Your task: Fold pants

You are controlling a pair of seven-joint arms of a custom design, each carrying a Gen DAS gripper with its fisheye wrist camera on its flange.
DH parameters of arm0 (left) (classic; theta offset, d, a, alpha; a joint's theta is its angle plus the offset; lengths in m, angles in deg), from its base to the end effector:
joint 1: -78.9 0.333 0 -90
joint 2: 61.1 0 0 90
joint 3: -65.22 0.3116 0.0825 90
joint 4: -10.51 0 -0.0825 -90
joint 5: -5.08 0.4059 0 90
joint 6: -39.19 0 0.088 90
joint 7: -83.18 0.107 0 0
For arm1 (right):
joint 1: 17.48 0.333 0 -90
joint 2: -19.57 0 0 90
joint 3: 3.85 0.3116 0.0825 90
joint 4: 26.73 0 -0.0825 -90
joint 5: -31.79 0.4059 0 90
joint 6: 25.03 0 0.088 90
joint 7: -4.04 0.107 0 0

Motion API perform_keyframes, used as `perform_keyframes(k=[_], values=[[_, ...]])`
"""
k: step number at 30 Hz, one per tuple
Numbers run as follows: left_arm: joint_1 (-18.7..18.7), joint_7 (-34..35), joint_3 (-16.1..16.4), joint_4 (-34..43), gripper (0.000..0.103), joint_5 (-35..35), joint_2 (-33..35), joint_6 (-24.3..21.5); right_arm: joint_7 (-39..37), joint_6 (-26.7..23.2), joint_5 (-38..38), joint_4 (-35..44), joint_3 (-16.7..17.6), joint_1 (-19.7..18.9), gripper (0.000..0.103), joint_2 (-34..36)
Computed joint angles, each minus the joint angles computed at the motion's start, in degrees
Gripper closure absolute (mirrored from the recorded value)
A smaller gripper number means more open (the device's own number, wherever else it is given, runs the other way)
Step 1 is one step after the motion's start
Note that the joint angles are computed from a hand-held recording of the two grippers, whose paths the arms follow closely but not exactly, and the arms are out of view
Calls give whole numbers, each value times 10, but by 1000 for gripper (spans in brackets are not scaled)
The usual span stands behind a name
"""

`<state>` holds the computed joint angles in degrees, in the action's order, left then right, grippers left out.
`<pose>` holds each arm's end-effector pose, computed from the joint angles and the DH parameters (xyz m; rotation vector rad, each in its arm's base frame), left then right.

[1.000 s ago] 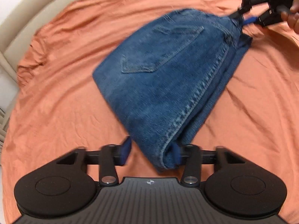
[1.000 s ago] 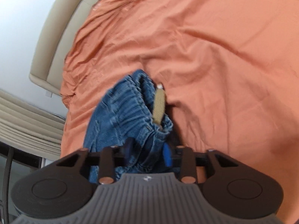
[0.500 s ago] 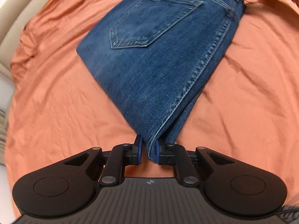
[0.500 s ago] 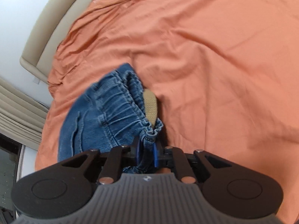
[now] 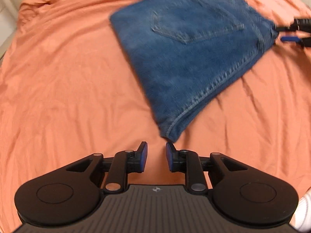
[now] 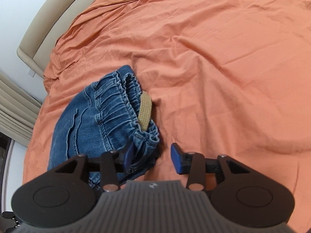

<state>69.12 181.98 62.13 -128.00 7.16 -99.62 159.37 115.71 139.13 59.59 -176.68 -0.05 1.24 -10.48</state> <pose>0.3938 -0.0914 0.5686 -1.5846 2.3522 -0.3002 0.4185 0.1470 0.4928 -1.2962 1.9454 -0.0579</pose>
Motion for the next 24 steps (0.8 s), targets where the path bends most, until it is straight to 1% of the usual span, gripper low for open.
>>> perform_keyframes(k=[1,2,3,4,5,6,7,8,10,12,15,16,18,20,22,23,24], values=[[0,0,7,2,73,-8,-5,4,6,-5,-5,0,4,-7,65,-5],[0,-1,16,4,67,-20,-7,12,12,-9,-15,0,10,-16,65,-10],[0,-3,23,3,64,-33,-11,26,15,-8,-23,-1,14,-23,64,-14],[0,-4,31,2,58,-46,-11,45,13,-2,-25,-4,13,-22,63,-19],[2,-11,33,-1,52,-56,-11,66,8,7,-20,-6,6,-15,59,-22],[2,-18,38,-4,50,-71,-7,92,-6,23,-6,-8,-10,2,56,-24],[-3,-22,48,-10,47,-95,1,128,-27,38,15,-9,-31,28,49,-24],[-12,-23,61,-17,44,-125,6,161,-56,53,41,-9,-58,61,42,-21],[-37,-16,92,-18,37,-195,26,214,-124,73,102,2,-118,134,36,-11],[-45,-19,103,-15,36,-242,50,251,-198,79,160,24,-178,201,35,8],[-53,-7,117,5,34,-301,102,281,-282,70,239,56,-244,259,35,38],[-50,-7,115,8,34,-316,115,293,-316,64,276,67,-270,282,35,46],[-50,3,119,10,34,-358,138,313,-362,41,338,87,-303,305,35,64],[-55,29,128,12,34,-409,155,316,-402,16,397,107,-327,318,35,85],[-59,60,136,14,34,-460,173,315,-436,-14,449,123,-345,322,37,106],[-60,75,138,14,34,-486,180,315,-444,-26,463,128,-347,318,41,115],[-63,94,143,17,34,-514,188,311,-455,-37,482,134,-349,316,41,126]])
